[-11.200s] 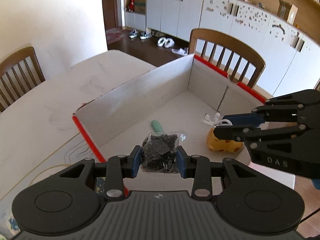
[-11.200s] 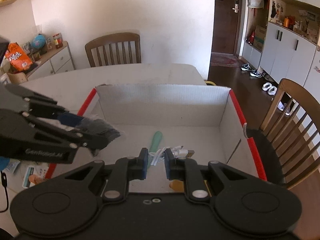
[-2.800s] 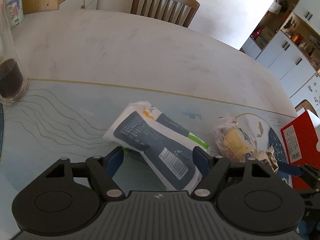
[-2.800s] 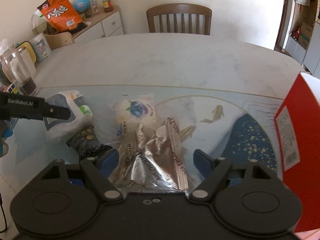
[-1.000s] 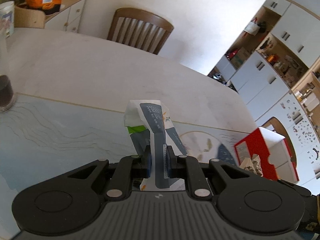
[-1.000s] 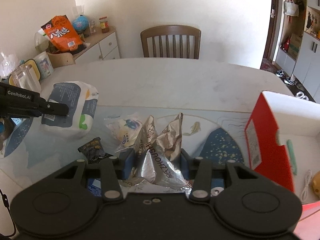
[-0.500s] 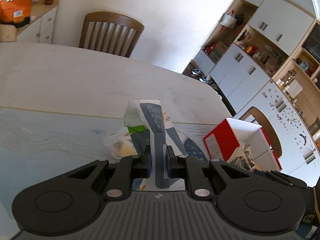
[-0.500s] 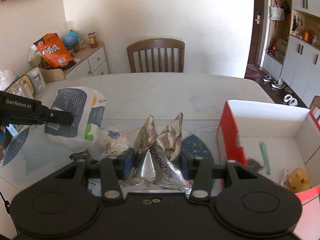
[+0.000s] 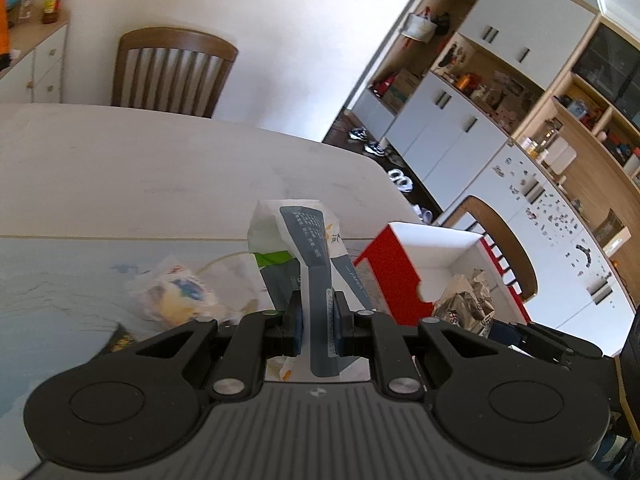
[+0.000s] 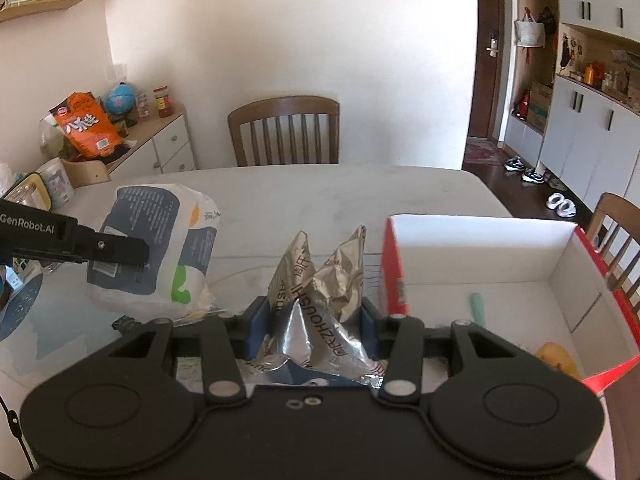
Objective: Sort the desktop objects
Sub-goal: 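Lift the white-and-blue packet with the left tool while the right tool lifts the silver foil bag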
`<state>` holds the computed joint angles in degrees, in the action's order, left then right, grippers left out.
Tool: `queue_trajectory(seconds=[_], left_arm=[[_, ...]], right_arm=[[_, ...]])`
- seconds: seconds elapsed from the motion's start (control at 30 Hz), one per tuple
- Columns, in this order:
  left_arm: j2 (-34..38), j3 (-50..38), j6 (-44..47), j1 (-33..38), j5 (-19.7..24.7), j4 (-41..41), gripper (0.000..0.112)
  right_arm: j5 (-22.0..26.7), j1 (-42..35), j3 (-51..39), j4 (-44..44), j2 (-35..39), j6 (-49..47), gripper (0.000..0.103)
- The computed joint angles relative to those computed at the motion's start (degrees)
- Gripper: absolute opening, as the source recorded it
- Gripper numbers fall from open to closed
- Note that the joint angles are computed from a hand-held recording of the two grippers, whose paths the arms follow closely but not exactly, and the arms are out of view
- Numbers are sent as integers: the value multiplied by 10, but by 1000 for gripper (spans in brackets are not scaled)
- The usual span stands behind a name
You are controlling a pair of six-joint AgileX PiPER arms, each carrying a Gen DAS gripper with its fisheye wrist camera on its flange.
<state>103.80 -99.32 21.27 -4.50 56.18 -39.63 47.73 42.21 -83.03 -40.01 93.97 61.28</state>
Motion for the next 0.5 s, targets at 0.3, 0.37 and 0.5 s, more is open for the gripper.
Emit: queue_trajectory(seconds=[0.3,0.37,0.5], left_arm=[[17,-29,-39,-64,-18,24,13],[21,-37,-50,-79,-22,33,13],[40,-66,-74,-107,-28,55,13]], right_arm=[[-21,-36,62,-3,-51,-2,46],[-30,-47,78,-1,-64,-5,46],[-45,-71,103,8,-85,-21,46]])
